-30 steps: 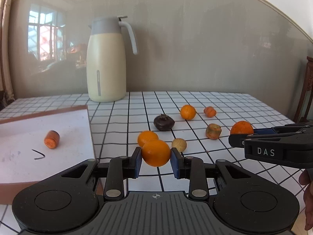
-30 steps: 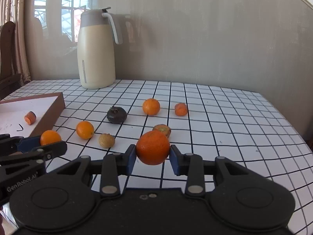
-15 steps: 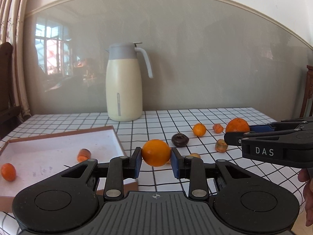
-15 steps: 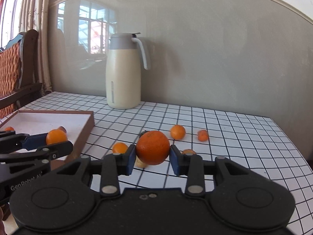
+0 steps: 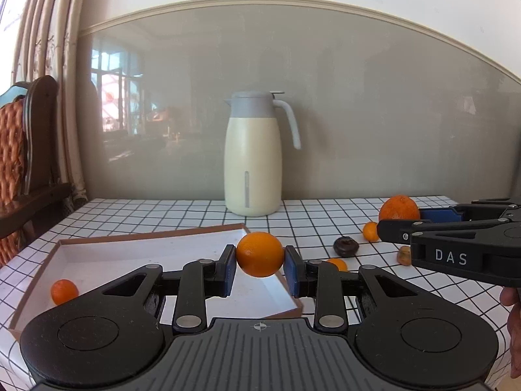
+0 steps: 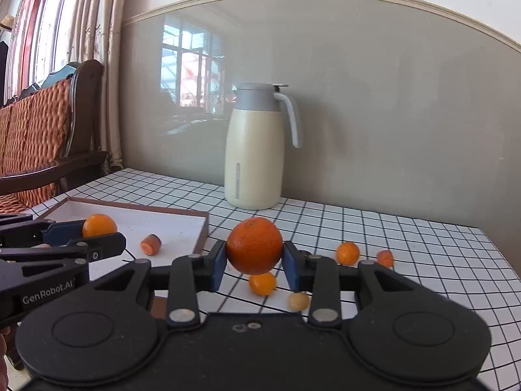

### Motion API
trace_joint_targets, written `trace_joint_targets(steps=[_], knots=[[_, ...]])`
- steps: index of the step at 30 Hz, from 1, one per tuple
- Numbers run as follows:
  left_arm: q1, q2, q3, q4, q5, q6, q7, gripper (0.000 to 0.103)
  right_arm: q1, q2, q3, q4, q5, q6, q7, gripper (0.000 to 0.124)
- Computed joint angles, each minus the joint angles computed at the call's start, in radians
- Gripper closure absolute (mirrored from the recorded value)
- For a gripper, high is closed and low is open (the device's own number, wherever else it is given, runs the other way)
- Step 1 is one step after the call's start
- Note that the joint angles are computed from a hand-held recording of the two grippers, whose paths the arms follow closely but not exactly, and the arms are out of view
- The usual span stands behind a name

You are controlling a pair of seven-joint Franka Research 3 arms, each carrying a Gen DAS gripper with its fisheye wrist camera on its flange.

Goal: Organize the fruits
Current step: 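Carry both oranges over the tray and open both tools to release them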

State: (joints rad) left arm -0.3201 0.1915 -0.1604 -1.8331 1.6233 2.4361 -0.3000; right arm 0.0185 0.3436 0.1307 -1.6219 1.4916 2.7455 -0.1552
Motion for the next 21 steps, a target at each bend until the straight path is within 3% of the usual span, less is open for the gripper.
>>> trace_joint_targets(steps=[21], knots=[[0.111, -0.198, -0.032, -0.237, 0.007, -0.069, -0.106, 0.071, 0.081, -0.041, 0.011, -0.047, 0.046, -0.035, -0.081, 0.096]])
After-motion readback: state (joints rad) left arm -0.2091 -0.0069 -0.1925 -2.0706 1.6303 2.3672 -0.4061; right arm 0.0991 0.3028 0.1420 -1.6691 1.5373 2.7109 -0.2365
